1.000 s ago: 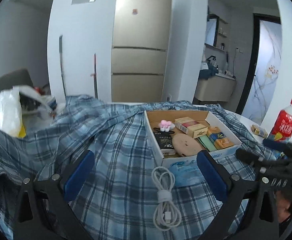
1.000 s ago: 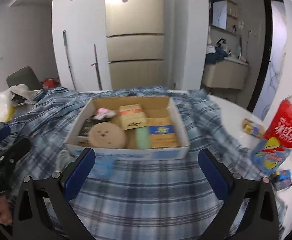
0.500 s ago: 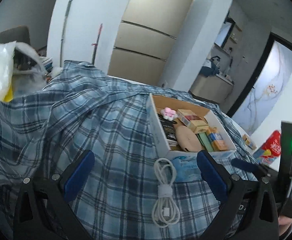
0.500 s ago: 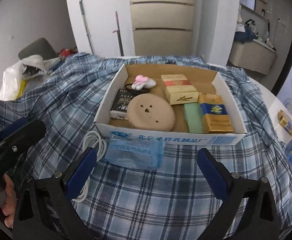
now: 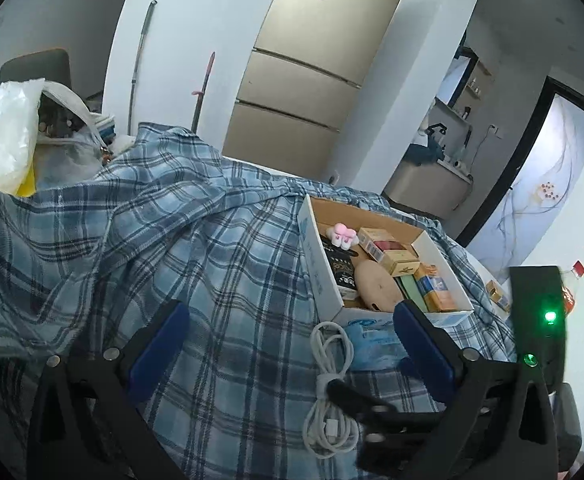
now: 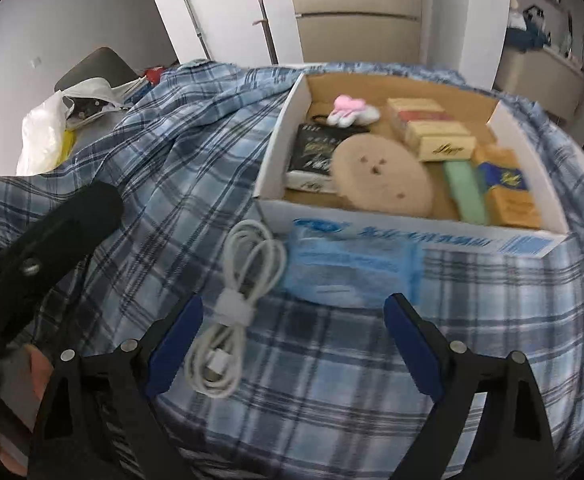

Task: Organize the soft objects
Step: 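Grasp the coiled white USB cable with the right gripper, then lift the white cable up with the right gripper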

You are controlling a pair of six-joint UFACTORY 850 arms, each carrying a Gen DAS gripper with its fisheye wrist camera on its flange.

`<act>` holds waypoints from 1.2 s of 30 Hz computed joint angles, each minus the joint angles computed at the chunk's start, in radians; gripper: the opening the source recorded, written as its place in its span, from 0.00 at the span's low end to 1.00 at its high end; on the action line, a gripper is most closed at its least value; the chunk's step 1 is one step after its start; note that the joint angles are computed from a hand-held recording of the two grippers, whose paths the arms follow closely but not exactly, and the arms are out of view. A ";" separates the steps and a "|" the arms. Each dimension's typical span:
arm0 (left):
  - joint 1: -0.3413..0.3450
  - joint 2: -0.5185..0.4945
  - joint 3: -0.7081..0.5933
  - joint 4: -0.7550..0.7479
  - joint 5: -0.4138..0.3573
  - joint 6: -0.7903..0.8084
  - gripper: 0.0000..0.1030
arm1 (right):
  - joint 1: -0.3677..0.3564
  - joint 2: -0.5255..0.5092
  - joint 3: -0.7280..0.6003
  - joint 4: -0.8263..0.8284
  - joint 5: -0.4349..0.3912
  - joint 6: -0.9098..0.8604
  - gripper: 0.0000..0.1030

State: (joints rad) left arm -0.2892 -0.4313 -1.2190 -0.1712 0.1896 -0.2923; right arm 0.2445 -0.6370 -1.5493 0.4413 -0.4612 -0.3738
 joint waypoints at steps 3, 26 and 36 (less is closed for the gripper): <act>0.003 -0.002 -0.002 0.028 -0.008 -0.036 1.00 | 0.003 -0.025 -0.027 0.035 -0.041 -0.006 0.76; -0.005 -0.018 -0.018 -0.191 -0.037 0.175 1.00 | -0.024 0.056 0.066 0.119 -0.046 -0.101 0.20; -0.018 -0.024 -0.028 -0.325 -0.041 0.351 1.00 | -0.081 0.073 0.084 -0.280 -0.038 0.185 0.20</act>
State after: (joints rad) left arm -0.3074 -0.4552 -1.2470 -0.4961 0.1489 0.0587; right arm 0.1637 -0.5636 -1.4657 0.1616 -0.4996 -0.1888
